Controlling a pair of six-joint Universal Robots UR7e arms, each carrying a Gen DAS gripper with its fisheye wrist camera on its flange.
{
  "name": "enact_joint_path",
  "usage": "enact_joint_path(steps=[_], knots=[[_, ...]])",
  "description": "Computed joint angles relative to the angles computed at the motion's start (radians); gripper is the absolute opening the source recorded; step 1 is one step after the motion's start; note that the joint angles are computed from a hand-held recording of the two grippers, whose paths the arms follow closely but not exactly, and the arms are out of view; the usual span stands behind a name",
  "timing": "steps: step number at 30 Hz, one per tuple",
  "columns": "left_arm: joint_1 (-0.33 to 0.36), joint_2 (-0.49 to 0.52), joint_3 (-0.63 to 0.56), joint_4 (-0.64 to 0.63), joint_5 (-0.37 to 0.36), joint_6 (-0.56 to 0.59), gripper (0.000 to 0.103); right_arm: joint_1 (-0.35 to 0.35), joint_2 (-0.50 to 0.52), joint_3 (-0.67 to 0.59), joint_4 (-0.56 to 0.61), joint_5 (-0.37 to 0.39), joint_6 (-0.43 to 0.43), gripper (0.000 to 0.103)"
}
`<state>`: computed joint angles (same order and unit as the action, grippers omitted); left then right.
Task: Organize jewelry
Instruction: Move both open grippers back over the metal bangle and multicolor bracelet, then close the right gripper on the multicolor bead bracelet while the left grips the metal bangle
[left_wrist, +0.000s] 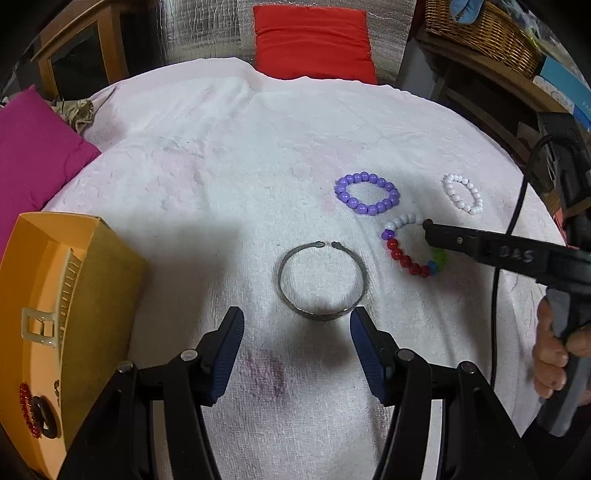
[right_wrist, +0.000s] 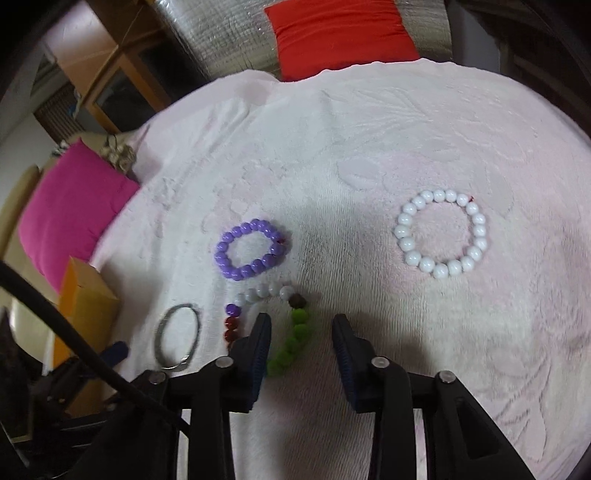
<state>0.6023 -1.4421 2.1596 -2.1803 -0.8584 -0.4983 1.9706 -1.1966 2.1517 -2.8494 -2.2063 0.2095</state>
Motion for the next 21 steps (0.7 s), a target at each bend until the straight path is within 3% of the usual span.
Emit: enact_joint_path(steps=[4,12,21], knots=[[0.004,0.004,-0.001,-0.024,-0.02,0.012,0.061,0.008,0.012,0.002,-0.02,-0.028,-0.03,0.013],[0.01,0.036,-0.011,-0.046,-0.05,0.03,0.062,0.022,-0.03,0.03,-0.023,-0.038,-0.024,0.01],[0.036,0.074,-0.025,-0.078,-0.085,0.03,0.066,0.002,-0.109,0.072,0.001,0.028,0.029,0.01]])
